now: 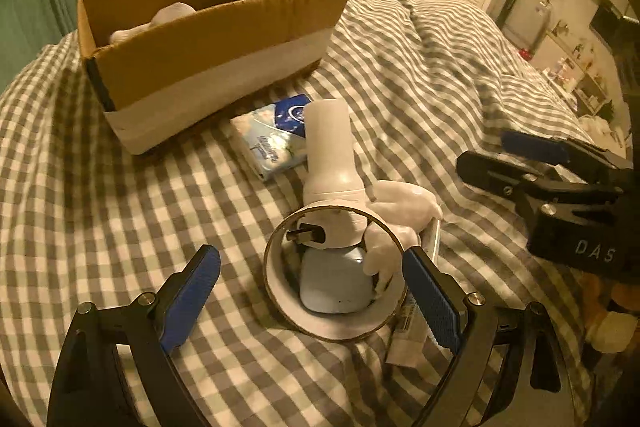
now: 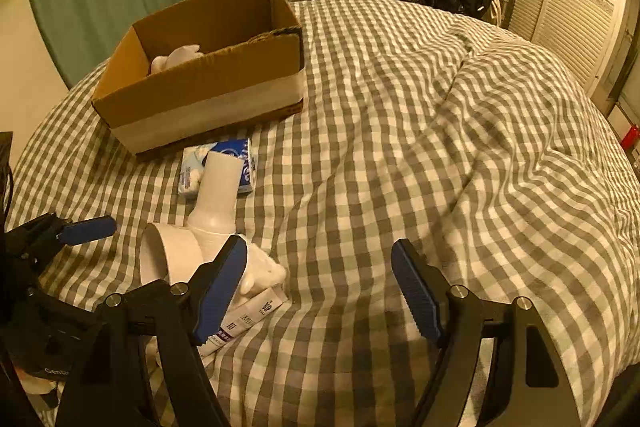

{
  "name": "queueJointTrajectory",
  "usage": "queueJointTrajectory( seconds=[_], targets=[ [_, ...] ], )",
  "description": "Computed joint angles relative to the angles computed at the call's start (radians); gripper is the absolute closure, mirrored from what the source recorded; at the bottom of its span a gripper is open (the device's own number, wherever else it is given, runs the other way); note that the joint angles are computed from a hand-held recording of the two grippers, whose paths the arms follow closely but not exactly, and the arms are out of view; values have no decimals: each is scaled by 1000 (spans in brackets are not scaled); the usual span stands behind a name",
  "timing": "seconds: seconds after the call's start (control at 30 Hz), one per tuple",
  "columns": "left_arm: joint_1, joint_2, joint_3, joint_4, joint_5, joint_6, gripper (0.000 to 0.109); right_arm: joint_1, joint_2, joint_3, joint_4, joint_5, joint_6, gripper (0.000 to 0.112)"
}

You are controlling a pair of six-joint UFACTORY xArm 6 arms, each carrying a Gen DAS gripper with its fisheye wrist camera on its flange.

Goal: Organize objects
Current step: 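Move both open tools back to the remaining items, then grasp the white tape roll with the left tool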

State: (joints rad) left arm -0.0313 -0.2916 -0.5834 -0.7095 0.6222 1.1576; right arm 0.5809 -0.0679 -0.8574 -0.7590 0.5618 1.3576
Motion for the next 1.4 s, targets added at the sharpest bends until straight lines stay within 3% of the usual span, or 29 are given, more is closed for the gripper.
queueJointTrajectory(
  seconds=[0.53,0.8,0.93,1.0,1.07,1.1,1.23,1.4],
  targets=[
    [4,-12,0,2,77,26,10,-8,14,2,14,-19,13,38],
    [-23,80,-33,60,35,-45,12,-9,26,-2,19,-31,12,38],
    [-30,95,-31,85,15,-67,32,-10,35,-6,18,-36,11,38],
    [-20,97,-38,87,30,-80,35,-14,38,-3,18,-47,15,38],
    [1,92,-52,68,93,-61,70,-17,40,0,21,-55,14,38],
    [5,87,-52,65,111,-61,71,-17,39,2,17,-58,18,38],
    [-19,34,2,89,38,-62,76,-18,32,10,-5,-75,36,38],
    [14,6,18,92,44,-71,81,-15,26,15,-21,-78,48,38]
  ],
)
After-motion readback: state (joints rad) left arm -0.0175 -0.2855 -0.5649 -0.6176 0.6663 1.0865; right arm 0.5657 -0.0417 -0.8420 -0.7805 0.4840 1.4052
